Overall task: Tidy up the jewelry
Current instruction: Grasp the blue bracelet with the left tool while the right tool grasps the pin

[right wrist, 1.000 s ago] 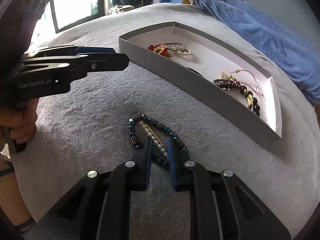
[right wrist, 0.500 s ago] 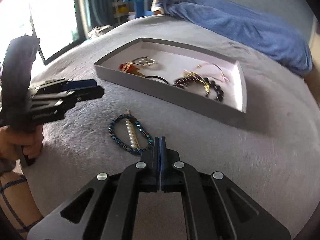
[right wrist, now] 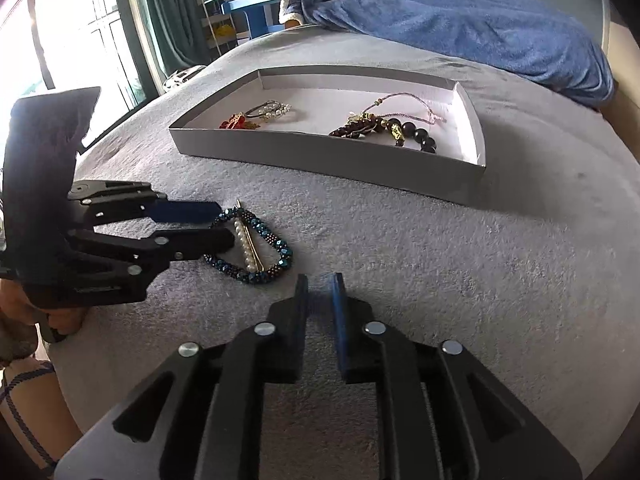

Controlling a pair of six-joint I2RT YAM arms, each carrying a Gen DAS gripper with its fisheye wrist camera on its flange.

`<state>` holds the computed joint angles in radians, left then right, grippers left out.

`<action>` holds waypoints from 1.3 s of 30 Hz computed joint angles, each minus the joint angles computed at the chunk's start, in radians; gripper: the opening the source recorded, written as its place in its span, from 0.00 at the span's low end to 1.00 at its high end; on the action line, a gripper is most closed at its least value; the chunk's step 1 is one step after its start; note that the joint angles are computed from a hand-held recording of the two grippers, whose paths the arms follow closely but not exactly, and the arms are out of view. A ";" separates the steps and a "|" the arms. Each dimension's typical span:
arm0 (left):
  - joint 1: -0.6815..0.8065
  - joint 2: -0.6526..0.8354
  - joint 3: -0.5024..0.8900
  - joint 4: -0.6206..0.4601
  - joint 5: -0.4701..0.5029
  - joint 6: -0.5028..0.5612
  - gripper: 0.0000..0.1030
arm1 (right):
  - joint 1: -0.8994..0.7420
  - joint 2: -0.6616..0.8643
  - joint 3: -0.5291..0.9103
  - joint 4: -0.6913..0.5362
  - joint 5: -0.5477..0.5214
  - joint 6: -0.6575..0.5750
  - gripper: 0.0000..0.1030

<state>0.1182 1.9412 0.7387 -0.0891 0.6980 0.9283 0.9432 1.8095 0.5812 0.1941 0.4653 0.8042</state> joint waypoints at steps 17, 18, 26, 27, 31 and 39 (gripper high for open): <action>0.295 -0.020 -0.019 0.180 0.322 -0.257 0.07 | 0.021 0.060 0.099 0.025 -0.024 -0.046 0.49; 0.300 -0.025 -0.023 0.190 0.319 -0.273 0.07 | 0.018 0.069 0.115 0.021 -0.028 -0.050 0.49; 0.292 -0.025 -0.031 0.261 0.193 -0.379 0.07 | -0.023 0.169 0.309 -0.084 -0.070 -0.007 0.49; 0.298 -0.025 -0.030 0.264 0.175 -0.394 0.07 | -0.027 0.179 0.324 -0.088 -0.079 0.009 0.49; 0.328 0.015 0.031 0.199 0.129 -0.429 0.07 | -0.046 0.231 0.389 -0.096 -0.107 0.085 0.49; 0.359 0.164 0.238 -0.076 0.091 -0.397 0.11 | -0.069 0.355 0.584 -0.234 -0.059 0.136 0.46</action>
<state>0.4777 2.1054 0.9763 -0.1653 0.7885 0.5314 0.8743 2.1647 1.1649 -0.0394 0.4065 0.9401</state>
